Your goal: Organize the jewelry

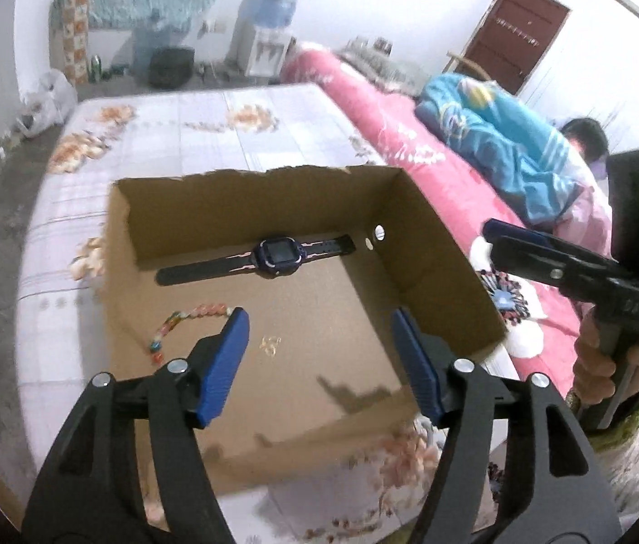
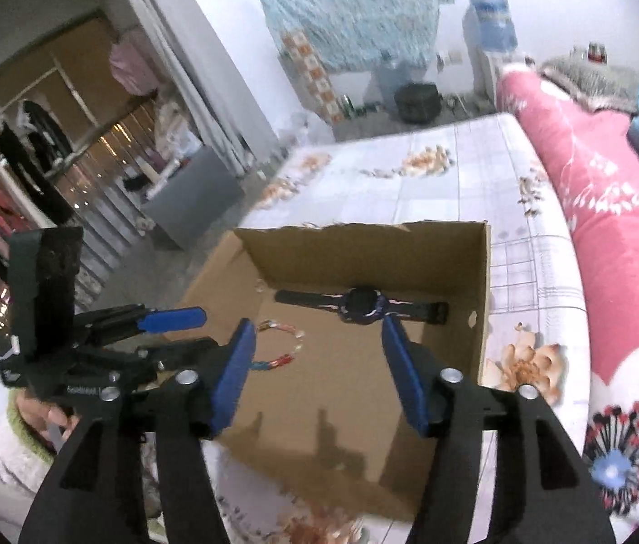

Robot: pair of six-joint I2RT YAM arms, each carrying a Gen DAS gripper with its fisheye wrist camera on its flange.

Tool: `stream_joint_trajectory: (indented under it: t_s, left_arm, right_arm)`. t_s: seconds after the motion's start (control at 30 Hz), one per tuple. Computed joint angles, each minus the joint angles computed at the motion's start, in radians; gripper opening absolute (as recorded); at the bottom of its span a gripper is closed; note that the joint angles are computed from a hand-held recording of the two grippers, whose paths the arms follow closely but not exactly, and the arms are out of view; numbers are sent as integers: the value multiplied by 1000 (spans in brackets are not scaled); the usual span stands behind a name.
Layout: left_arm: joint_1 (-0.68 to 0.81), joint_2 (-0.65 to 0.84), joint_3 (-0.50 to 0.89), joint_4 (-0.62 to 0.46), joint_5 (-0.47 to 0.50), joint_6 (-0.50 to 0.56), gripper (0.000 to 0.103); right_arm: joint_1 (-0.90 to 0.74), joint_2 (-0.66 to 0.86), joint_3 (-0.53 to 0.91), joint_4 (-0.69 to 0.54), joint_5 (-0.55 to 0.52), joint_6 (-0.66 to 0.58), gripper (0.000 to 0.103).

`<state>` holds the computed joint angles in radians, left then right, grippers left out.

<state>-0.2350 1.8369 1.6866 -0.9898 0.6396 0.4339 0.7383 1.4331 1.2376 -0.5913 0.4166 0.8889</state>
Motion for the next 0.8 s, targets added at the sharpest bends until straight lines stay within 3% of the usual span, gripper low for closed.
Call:
stream_joint_trajectory:
  t_s: [0.17,0.3,0.4,0.53,0.67,0.8]
  left_arm:
    - [139,-228,-265,66,111,96,80]
    - [237,-340,-471,87,151,186,85]
    - [236,-357,-603,156,83,175,86]
    - [137,-335,-760,322,-121,78,86]
    - [26,-327,-844,476,-283,24,86]
    - [-62,-314,-873,580,-384,-38,89]
  right_arm:
    - [261,-26,-31,-90,239,151,87]
    - [408,84,-24,-218,320,388,95]
    - [453,184,-55,-244,274,575,96]
    - [452,319,-67,-276,178,724,96]
    - [419,429,-31,-337,130,733,96]
    - [428,492,27,-410,187,712,96]
